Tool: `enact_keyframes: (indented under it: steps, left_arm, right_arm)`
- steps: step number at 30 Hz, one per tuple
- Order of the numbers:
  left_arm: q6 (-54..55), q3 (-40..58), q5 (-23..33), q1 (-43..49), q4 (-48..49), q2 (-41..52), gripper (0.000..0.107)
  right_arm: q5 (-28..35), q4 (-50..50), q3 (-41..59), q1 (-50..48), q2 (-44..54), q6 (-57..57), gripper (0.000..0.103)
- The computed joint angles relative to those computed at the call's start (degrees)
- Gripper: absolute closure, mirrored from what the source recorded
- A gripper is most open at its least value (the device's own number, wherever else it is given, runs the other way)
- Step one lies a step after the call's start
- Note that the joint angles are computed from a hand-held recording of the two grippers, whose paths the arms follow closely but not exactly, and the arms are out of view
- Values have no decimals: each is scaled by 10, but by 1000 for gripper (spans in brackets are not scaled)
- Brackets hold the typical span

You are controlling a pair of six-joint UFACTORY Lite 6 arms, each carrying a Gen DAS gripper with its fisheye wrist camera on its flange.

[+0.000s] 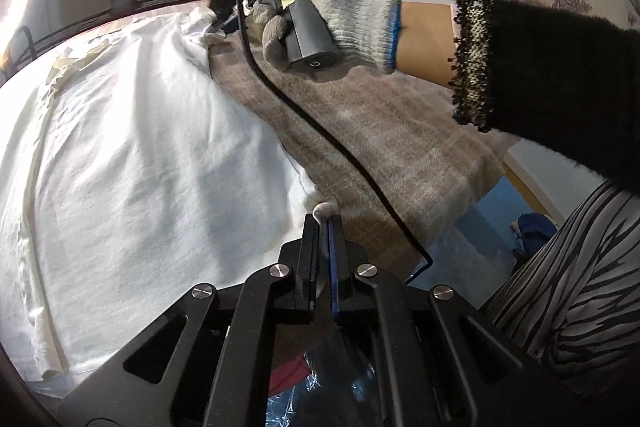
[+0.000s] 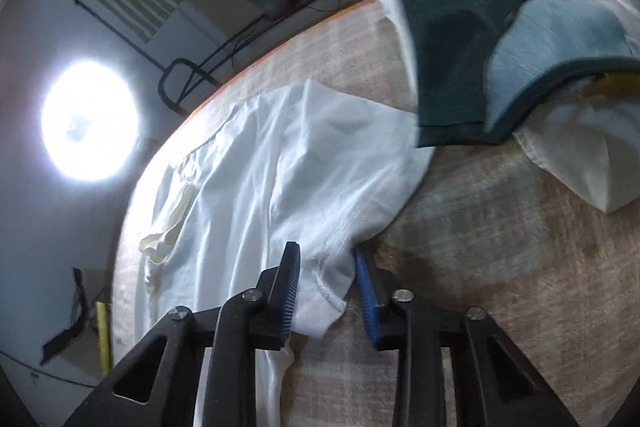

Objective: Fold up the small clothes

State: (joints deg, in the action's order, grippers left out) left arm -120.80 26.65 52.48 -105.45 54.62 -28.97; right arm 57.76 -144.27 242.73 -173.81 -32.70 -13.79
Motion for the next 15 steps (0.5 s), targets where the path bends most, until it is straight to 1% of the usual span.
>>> enact_keyframes:
  steps: [1,3,6,8,11,13,15]
  left_arm:
    - [-4,-1,5,-4,0,-9,105]
    - [-20,-2,22,-19,5,-33,105]
    - [-41,-8,35,-33,17,-51,105]
    - [-37,-16,13,-19,18,-43,105]
    - [-61,-49,-40,8,17,-54,105]
    - [-67,-52,-46,13,15,-60,105]
    - [-70,-54,-39,10,16,-72,105]
  right_arm:
    - [12,-20,-23,5,-8,8,102]
    - [9,-59,-31,17,2,22,102]
    - [-9,-47,-22,5,39,12,103]
    - [-20,-39,-24,-1,52,4,103]
    - [-26,-94,-41,19,30,33,103]
    - [-15,-143,-65,39,1,63,103]
    - [2,-153,-87,40,-15,71,103]
